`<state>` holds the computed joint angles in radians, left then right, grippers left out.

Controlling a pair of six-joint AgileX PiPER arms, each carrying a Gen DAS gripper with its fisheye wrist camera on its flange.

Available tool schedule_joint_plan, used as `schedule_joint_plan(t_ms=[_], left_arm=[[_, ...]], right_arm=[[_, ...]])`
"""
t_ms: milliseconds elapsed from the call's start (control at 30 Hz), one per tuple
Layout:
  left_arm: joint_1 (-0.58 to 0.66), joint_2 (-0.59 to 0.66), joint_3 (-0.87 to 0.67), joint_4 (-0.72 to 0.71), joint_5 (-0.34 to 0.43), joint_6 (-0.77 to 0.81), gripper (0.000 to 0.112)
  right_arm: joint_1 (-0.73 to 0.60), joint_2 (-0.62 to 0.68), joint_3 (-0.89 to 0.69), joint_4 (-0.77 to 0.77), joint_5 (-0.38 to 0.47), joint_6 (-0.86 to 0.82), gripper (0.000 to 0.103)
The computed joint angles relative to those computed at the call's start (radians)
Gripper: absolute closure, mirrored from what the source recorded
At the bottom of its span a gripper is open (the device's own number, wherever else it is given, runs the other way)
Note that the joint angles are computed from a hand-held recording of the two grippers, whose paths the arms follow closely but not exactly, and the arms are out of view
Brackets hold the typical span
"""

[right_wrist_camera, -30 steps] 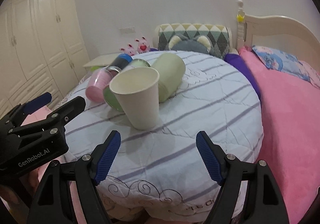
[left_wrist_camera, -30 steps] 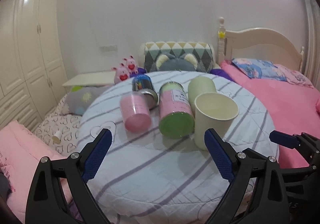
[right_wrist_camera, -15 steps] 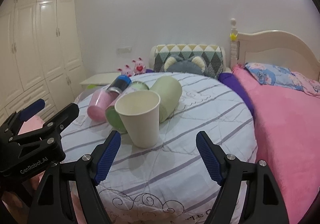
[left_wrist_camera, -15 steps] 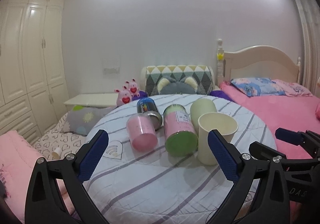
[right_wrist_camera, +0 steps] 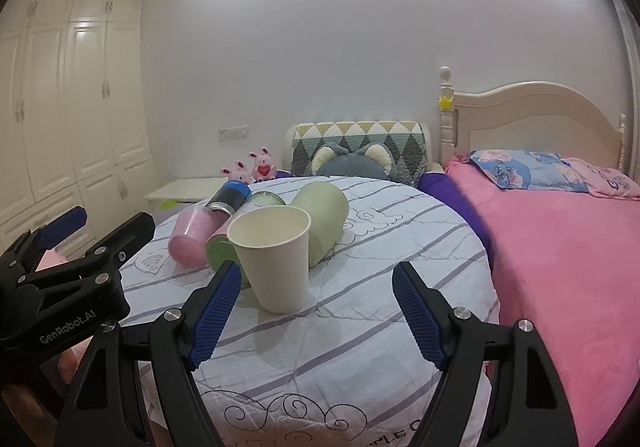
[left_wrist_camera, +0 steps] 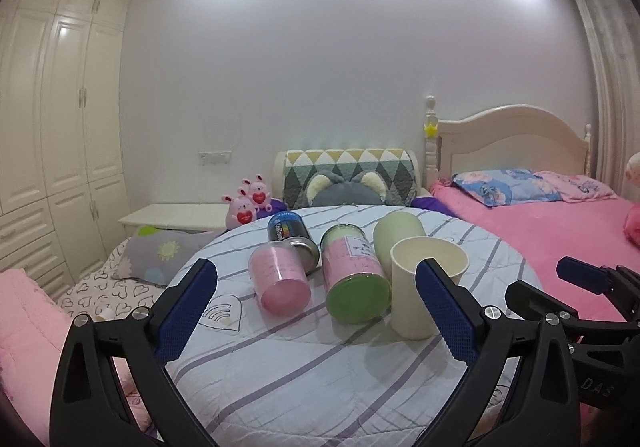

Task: Flip cup upright

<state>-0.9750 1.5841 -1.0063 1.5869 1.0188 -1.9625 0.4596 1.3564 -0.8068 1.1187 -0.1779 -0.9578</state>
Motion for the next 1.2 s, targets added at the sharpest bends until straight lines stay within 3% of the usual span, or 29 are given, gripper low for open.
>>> schedule_joint_plan(t_ms=[167, 433, 533, 900, 1200], left_arm=[[0.003, -0.003, 0.008, 0.006, 0.0, -0.014, 0.011], [0.007, -0.001, 0.007, 0.001, 0.011, -0.008, 0.011], [0.006, -0.001, 0.01, 0.0, 0.015, -0.003, 0.011], [-0.014, -0.008, 0.015, -0.011, 0.034, 0.004, 0.011], [-0.015, -0.003, 0.008, -0.021, 0.037, 0.017, 0.011]], right_arm=[[-0.014, -0.007, 0.003, -0.038, 0.007, 0.051, 0.023], [0.003, 0.001, 0.0, 0.034, -0.004, -0.041, 0.022], [0.01, -0.005, 0.01, -0.027, -0.016, 0.013, 0.022], [0.02, 0.014, -0.006, 0.162, -0.009, -0.193, 0.022], [0.025, 0.01, -0.001, 0.169, -0.018, -0.198, 0.022]])
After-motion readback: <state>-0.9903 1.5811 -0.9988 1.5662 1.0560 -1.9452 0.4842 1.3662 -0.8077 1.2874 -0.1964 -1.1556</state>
